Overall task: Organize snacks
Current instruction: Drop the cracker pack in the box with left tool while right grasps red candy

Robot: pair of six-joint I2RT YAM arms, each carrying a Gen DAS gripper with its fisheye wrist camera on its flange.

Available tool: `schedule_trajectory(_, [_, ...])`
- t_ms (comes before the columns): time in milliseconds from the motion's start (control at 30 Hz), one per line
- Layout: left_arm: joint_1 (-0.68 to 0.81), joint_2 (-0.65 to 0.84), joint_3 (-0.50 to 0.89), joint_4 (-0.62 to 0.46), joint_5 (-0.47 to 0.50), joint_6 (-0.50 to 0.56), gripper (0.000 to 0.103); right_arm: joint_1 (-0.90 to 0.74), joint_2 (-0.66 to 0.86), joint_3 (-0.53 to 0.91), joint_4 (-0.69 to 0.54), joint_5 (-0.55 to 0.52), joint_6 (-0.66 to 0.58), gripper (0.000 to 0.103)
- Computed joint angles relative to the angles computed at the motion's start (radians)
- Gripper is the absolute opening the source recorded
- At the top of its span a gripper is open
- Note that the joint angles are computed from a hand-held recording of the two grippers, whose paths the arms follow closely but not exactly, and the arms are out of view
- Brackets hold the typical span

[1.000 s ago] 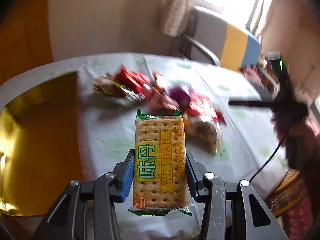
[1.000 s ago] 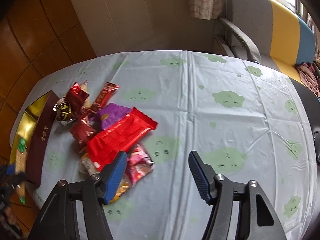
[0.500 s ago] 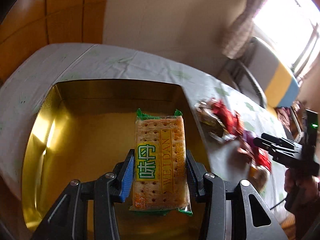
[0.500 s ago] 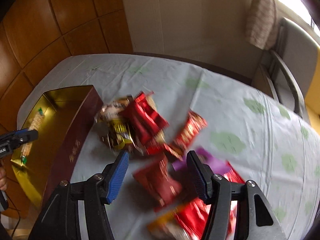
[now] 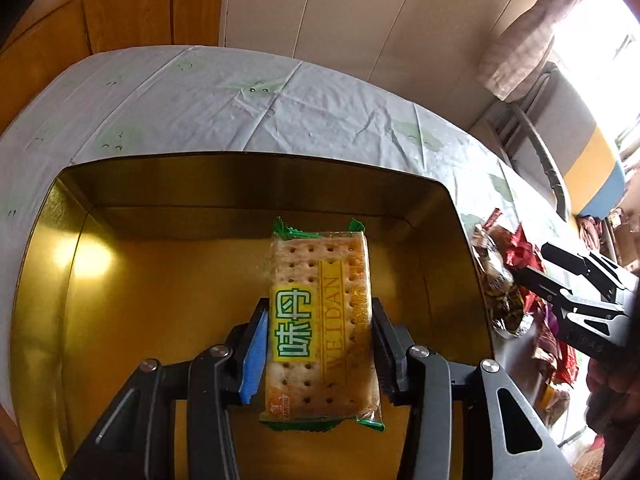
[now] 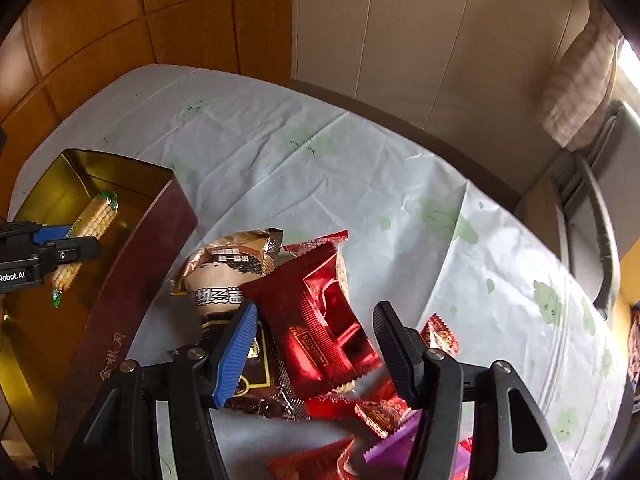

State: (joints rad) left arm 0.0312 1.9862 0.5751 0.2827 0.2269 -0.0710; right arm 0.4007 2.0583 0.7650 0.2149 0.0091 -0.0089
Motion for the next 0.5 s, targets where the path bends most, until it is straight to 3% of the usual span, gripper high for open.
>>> schedule_trajectory(67, [-0.007,0.019,0.018,-0.002,-0.012,-0.003,0.047,-0.009,-0.007,-0.017,0.012,-0.019,-0.005,0.042])
schedule_trajectory(200, [-0.041,0.057,0.051,-0.004,-0.062,-0.019,0.047,0.000,-0.047,-0.064,0.018,-0.017,0.015,0.041])
schedule_trajectory(500, [-0.112,0.083,0.057,0.028,-0.149,-0.042,0.047,0.030,-0.309,-0.338,0.085,-0.052,0.093,0.041])
